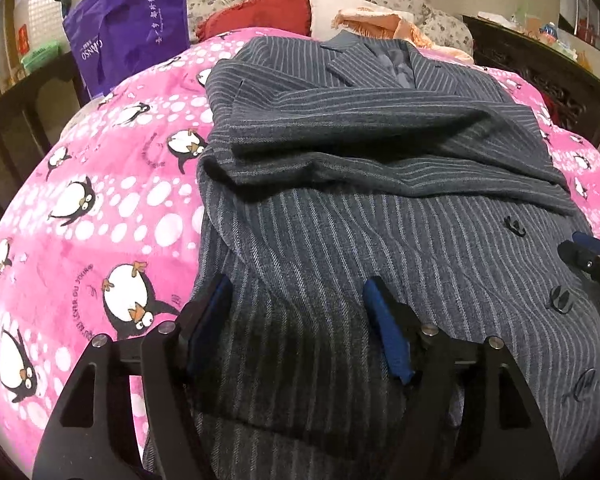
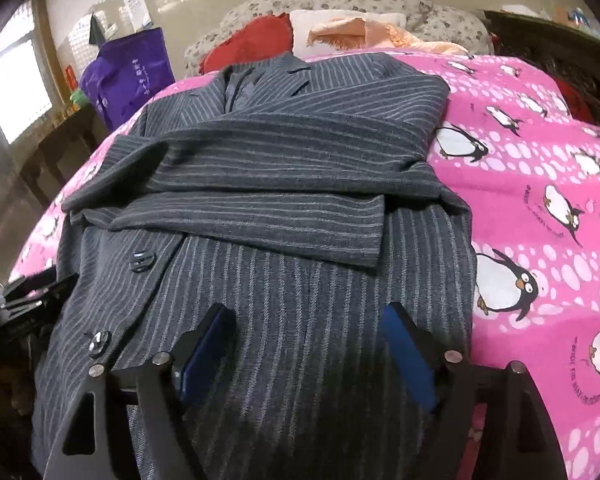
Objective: Fold large clothes
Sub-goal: 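Smooth the folded sleeves flat with the right tool while the left tool hovers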
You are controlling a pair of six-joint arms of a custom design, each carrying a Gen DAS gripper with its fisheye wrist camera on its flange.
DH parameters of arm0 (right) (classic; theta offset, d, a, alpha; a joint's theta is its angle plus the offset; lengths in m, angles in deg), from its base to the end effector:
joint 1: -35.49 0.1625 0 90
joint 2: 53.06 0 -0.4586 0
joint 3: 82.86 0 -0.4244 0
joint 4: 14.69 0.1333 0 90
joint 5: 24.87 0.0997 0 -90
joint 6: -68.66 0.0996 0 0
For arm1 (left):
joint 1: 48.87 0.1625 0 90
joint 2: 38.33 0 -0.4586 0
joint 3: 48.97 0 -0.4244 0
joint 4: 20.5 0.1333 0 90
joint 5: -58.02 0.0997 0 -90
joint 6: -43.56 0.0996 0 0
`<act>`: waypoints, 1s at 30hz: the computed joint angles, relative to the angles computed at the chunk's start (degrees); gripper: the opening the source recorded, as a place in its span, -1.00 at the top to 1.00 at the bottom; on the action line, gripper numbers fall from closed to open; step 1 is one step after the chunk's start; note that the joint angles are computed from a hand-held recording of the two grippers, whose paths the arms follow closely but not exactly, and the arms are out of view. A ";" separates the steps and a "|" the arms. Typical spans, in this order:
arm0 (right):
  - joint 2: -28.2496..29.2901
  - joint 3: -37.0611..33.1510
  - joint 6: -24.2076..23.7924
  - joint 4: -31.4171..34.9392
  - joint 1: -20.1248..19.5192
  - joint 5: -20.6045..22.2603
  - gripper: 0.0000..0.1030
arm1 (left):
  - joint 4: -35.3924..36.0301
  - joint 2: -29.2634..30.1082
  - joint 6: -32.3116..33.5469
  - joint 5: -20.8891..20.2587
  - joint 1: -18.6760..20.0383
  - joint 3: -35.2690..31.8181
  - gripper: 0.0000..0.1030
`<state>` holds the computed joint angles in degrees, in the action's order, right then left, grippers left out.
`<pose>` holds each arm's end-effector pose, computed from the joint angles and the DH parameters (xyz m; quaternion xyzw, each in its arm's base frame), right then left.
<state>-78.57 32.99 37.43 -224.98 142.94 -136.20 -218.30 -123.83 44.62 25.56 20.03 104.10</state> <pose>0.2558 -0.4899 -0.0950 0.3477 -0.8847 0.2307 0.2080 0.0917 -0.3661 0.2510 -0.0043 0.8396 -0.3755 0.3926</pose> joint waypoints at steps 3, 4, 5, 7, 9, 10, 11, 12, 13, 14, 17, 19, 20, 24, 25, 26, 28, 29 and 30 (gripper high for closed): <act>0.40 -0.12 -0.66 -0.44 0.04 -0.23 -0.61 | -1.35 0.07 0.35 -0.40 0.18 0.59 -0.37; 0.25 0.02 -0.67 -0.45 -0.11 0.09 -0.62 | -1.48 0.10 0.39 -0.42 0.16 0.63 -0.37; 0.17 0.13 -0.66 -0.48 -0.25 0.41 -0.63 | -1.51 0.13 0.48 -0.39 0.14 0.56 -0.37; 0.11 0.17 -0.65 -0.40 -0.35 0.72 -0.65 | -1.78 0.28 0.67 -0.34 0.15 0.53 -0.38; -0.09 0.19 -0.39 0.49 -0.20 0.64 -0.66 | -2.14 0.45 0.91 -0.33 0.18 0.51 -0.38; -0.06 0.16 -0.41 0.53 -0.14 0.54 -0.67 | -2.26 0.51 0.96 -0.31 0.17 0.53 -0.38; -0.09 0.16 -0.45 0.55 -0.14 0.50 -0.67 | -2.17 0.45 0.91 -0.33 0.16 0.54 -0.38; -0.10 0.18 -0.48 0.52 -0.13 0.47 -0.67 | -2.17 0.45 0.91 -0.33 0.16 0.54 -0.38; -0.09 0.18 -0.44 0.53 -0.11 0.47 -0.67 | -2.14 0.43 0.86 -0.34 0.15 0.55 -0.38; -0.10 0.19 -0.44 0.54 -0.11 0.48 -0.67 | -2.14 0.43 0.86 -0.34 0.15 0.55 -0.38; -0.10 0.18 -0.44 0.56 -0.10 0.44 -0.67 | -2.14 0.46 0.85 -0.29 0.12 0.55 -0.38; -0.09 0.16 -0.45 0.56 -0.10 0.45 -0.67 | -2.20 0.51 0.83 -0.29 0.11 0.56 -0.38; -0.09 0.16 -0.45 0.56 -0.10 0.45 -0.67 | -2.18 0.49 0.88 -0.32 0.15 0.53 -0.38; -0.12 0.15 -0.45 0.63 -0.12 0.46 -0.67 | -2.27 0.56 0.91 -0.30 0.15 0.52 -0.38; -0.12 0.15 -0.45 0.63 -0.12 0.46 -0.67 | -2.26 0.54 0.94 -0.33 0.18 0.51 -0.38; -0.12 0.15 -0.45 0.63 -0.12 0.46 -0.67 | -2.26 0.54 0.94 -0.33 0.18 0.51 -0.38; -0.13 0.18 -0.46 0.62 -0.12 0.48 -0.68 | -2.26 0.54 0.94 -0.33 0.18 0.51 -0.38; -0.13 0.18 -0.46 0.62 -0.12 0.48 -0.68 | -2.30 0.57 0.95 -0.32 0.17 0.51 -0.38; -0.16 0.20 -0.43 0.66 -0.13 0.53 -0.68 | -2.30 0.57 0.95 -0.32 0.17 0.51 -0.38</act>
